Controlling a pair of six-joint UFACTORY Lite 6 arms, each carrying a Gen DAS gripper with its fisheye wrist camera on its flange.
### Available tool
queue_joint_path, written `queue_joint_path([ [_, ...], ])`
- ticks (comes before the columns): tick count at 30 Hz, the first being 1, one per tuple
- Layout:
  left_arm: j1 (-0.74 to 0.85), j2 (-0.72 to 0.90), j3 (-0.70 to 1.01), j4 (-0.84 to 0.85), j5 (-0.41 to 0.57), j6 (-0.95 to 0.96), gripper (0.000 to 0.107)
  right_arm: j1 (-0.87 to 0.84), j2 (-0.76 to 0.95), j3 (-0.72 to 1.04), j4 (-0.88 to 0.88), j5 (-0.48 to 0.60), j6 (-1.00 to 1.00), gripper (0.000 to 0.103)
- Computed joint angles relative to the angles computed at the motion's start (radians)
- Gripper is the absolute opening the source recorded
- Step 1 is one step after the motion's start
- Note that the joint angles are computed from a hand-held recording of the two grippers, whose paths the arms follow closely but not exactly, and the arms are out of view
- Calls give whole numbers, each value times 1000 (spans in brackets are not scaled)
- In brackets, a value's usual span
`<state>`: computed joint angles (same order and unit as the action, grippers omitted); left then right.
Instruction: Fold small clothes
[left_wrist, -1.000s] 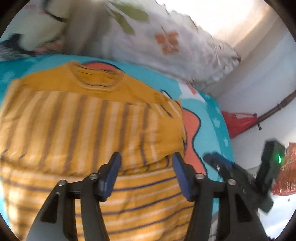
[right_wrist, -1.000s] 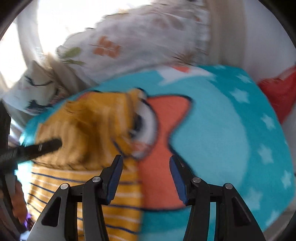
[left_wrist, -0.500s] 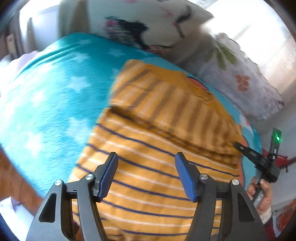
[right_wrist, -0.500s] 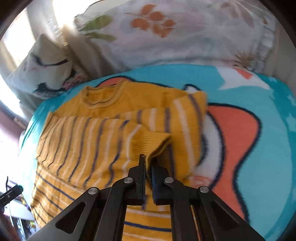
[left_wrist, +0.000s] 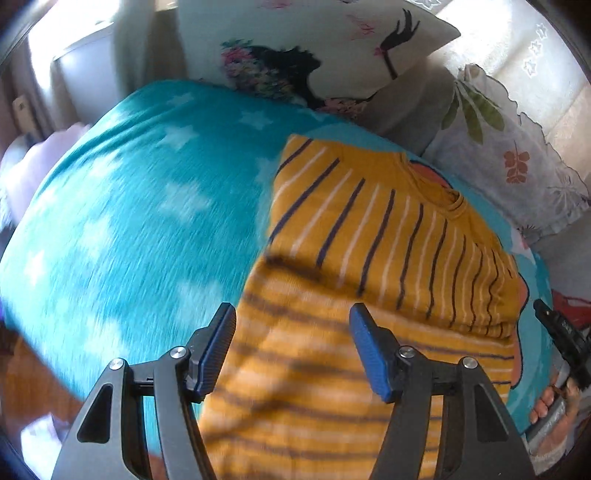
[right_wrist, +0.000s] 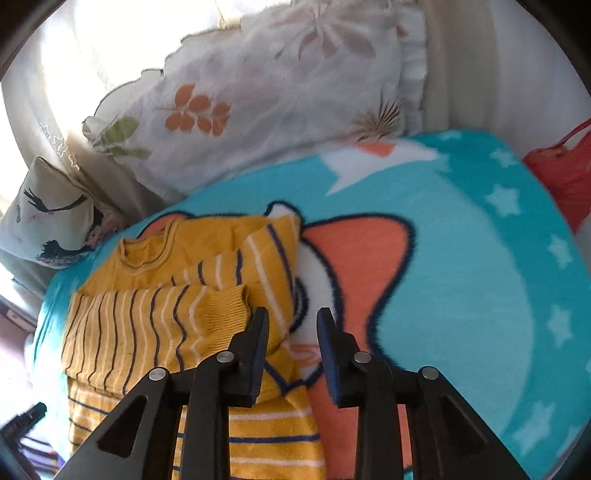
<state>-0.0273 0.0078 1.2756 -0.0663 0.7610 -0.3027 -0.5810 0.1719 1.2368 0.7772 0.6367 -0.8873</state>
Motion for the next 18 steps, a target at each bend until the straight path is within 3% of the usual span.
queue_joint_path([
  [4,22,255,253,-71,-9,161,63,110,-107,-91,4,-39,-7,32],
  [6,22,393,407,-85,22,205,63,222,-123,-114,-47,-91,31,64],
  [9,20,597,640,-110,92,266,63,421,-58,-74,-271,-193,294,64],
  [13,-3,783,833,-57,137,300,63,532,96,61,-254,-177,379,58],
  [16,-2,827,872,-65,119,348,72,583,207,151,-340,-178,463,57],
  [18,8,843,886,-111,117,398,84,583,249,177,-407,-169,511,56],
])
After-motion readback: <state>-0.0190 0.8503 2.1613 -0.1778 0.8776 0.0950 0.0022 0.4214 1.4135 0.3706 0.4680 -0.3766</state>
